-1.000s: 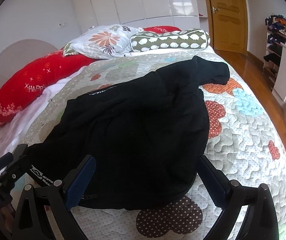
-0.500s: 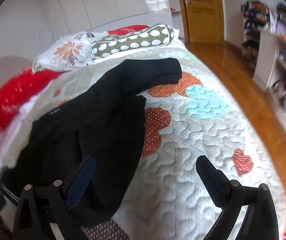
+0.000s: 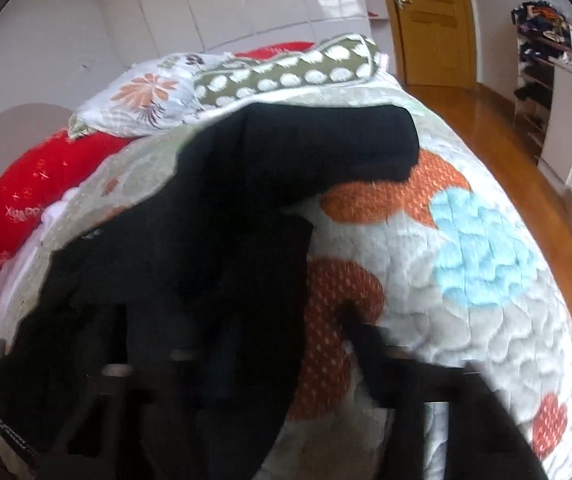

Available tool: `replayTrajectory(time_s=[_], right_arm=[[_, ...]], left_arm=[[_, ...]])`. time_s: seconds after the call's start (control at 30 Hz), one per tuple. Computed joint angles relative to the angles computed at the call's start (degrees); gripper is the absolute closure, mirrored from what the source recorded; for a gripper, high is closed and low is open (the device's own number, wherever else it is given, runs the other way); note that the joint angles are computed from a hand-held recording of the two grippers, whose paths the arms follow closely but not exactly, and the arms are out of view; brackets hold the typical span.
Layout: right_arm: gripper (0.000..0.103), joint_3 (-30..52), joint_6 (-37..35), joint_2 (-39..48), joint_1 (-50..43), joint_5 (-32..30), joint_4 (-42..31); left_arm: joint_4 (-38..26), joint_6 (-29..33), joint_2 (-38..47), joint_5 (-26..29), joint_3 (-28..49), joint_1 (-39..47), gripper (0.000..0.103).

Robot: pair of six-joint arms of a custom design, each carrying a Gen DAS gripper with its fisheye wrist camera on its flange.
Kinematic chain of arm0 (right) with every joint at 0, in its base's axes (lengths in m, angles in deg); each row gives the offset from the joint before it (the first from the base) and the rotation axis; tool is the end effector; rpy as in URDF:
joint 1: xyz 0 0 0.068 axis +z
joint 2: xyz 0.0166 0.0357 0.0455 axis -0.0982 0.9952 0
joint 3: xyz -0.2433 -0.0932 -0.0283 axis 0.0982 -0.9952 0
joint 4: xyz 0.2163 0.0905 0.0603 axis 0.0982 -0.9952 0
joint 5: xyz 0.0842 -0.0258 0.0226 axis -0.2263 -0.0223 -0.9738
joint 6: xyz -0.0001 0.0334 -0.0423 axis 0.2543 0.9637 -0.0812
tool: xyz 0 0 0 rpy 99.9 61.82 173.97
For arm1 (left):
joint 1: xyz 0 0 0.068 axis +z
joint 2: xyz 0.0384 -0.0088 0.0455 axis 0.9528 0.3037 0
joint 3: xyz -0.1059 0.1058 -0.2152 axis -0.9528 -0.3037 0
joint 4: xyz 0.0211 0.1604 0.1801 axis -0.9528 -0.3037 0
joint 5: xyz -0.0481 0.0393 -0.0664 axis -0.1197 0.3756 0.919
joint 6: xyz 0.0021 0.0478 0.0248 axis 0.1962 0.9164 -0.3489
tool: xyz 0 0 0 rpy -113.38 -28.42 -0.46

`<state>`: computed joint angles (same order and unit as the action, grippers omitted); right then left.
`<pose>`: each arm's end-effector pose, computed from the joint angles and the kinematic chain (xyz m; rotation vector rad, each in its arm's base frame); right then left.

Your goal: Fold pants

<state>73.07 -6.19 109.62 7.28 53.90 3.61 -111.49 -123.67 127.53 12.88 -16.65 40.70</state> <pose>0.3575 0.0914 0.1966 -0.2034 2.3876 0.4991 0.1926 -0.1079 0.2038 -0.5636 2.4069 -0.3262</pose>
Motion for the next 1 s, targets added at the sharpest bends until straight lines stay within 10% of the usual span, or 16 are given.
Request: replayTrajectory(time_s=[0.17,0.23,0.5,0.63,0.77,0.83,0.87,0.9,1.0], right_arm=[[0.099,-5.82,0.81,-7.05,-3.10,-5.55,0.32],[0.101,-9.22,-0.71,-12.26,-4.01,-5.38,-0.35],[0.098,-13.52,0.33,-18.61,-9.53,-6.84,-2.18],[0.053,-9.33,-1.02,-10.75,-6.78,-6.14,-1.87],[0.052,-3.87,-0.01,-2.57,-3.66,-3.77,0.89],[0.062,-1.43,-0.11,-0.28,-2.46,-2.65,1.40],[0.092,0.61,-0.68,1.04,-2.40,-3.79,-0.10],[0.099,1.85,-0.81,1.69,-2.29,-3.94,-1.31],[0.100,-3.58,1.35,-4.01,-4.48,-7.60,1.23]], left_arm=[[0.16,3.93,-3.21,4.70,-1.12,1.36,0.080],[-1.42,4.71,-3.52,4.03,-0.21,0.07,0.088],[-4.77,3.20,-5.67,-0.79,0.82,-4.31,0.090],[-2.72,3.90,-4.78,0.64,-0.57,-2.83,0.090],[-1.30,4.40,-3.64,1.45,-1.06,-1.72,0.090],[-0.32,4.42,-2.30,1.97,-1.15,-1.15,0.090],[-0.09,4.37,-1.85,2.11,-1.14,-1.01,0.090],[-0.18,4.32,-1.83,2.21,-1.15,-0.96,0.090],[-1.39,4.34,-3.53,2.25,-1.08,-1.22,0.090]])
